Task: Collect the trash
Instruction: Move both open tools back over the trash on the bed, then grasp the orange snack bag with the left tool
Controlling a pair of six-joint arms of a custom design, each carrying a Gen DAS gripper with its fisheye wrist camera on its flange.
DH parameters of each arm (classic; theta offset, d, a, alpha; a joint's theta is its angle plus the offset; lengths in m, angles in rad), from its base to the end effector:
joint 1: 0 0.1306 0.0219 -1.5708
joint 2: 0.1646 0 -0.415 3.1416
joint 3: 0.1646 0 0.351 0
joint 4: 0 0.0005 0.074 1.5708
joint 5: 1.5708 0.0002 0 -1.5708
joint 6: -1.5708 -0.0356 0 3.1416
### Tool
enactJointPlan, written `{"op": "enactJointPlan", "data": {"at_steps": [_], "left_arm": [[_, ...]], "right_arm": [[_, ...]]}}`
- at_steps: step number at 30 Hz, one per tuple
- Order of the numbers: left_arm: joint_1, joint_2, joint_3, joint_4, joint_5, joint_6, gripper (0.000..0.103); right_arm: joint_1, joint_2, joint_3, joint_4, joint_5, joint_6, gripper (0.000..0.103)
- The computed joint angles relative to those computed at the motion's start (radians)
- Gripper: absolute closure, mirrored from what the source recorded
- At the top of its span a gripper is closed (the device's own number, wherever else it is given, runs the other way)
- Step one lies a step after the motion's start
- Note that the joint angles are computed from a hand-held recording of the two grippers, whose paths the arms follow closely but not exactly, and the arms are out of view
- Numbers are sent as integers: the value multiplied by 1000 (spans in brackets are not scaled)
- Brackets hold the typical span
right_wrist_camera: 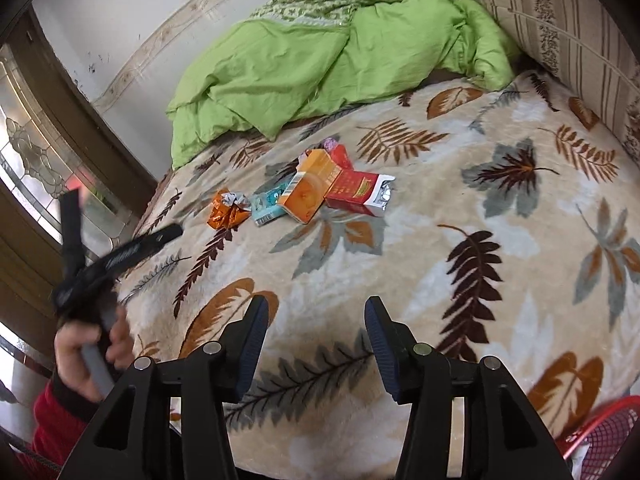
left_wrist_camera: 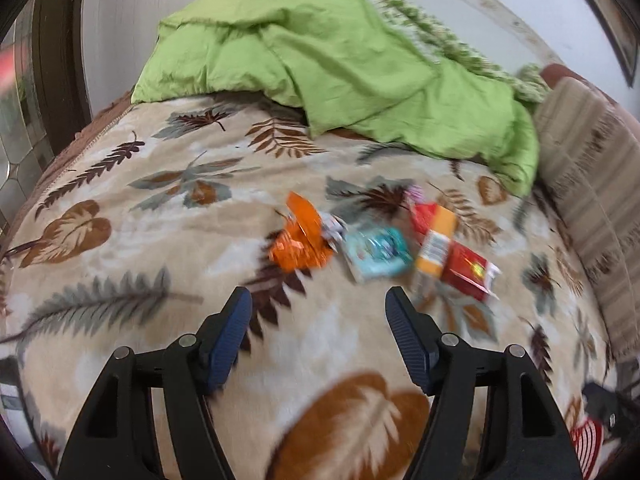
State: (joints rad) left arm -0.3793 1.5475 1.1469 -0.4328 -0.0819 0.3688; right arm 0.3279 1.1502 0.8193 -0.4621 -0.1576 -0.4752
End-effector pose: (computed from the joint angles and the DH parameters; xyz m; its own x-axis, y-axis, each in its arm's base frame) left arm 0.4440 -0.1744 0.3234 -0.7560 -0.0854 -0.6490 0.0487 0.9814 -0.1859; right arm 0.3063 0.1096 0.3401 -0.7930 0.2075 -0.5728 -0.0669 0.9048 0.4205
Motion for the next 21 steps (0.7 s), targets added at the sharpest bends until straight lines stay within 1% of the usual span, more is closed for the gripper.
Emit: {"op": "enactJointPlan", "data": {"at_steps": [2, 4, 6, 7, 9, 11, 12, 13, 14, 18, 20, 21], "left_arm": [[21, 65, 55, -15, 11, 10, 35], [39, 124, 100, -8, 31, 23, 35], [44, 171, 138, -19, 8, 24, 35], [49, 203, 162, -24, 9, 21, 35], [53, 241, 191, -40, 12, 24, 35], [54, 274, 211, -31, 10, 25, 35], [53, 282, 216, -31, 7, 25, 42], [54, 294, 223, -27, 20, 26, 55], [55, 299, 225, -22, 35, 31, 57], [43, 288, 206, 8, -15, 26, 59], [40, 258, 180, 16, -30, 39, 59], [40, 240, 164, 23, -33, 41, 59]], "right_arm": [[-11, 23, 6, 5, -11, 5, 50], [-27, 46, 13, 8, -19, 14, 50], [-51, 69, 22, 19, -31, 28, 50], [-61, 79, 28, 22, -35, 37, 50], [-83, 113, 55, 17, -39, 74, 44], [-100, 153, 89, 16, -35, 113, 44], [-105, 176, 108, 20, -33, 135, 44], [-108, 203, 132, 20, -28, 161, 44], [-111, 227, 152, 24, -25, 178, 44], [-124, 364, 269, 17, -50, 245, 44], [-131, 424, 325, -2, -57, 276, 44], [-135, 452, 349, 6, -46, 279, 44]]}}
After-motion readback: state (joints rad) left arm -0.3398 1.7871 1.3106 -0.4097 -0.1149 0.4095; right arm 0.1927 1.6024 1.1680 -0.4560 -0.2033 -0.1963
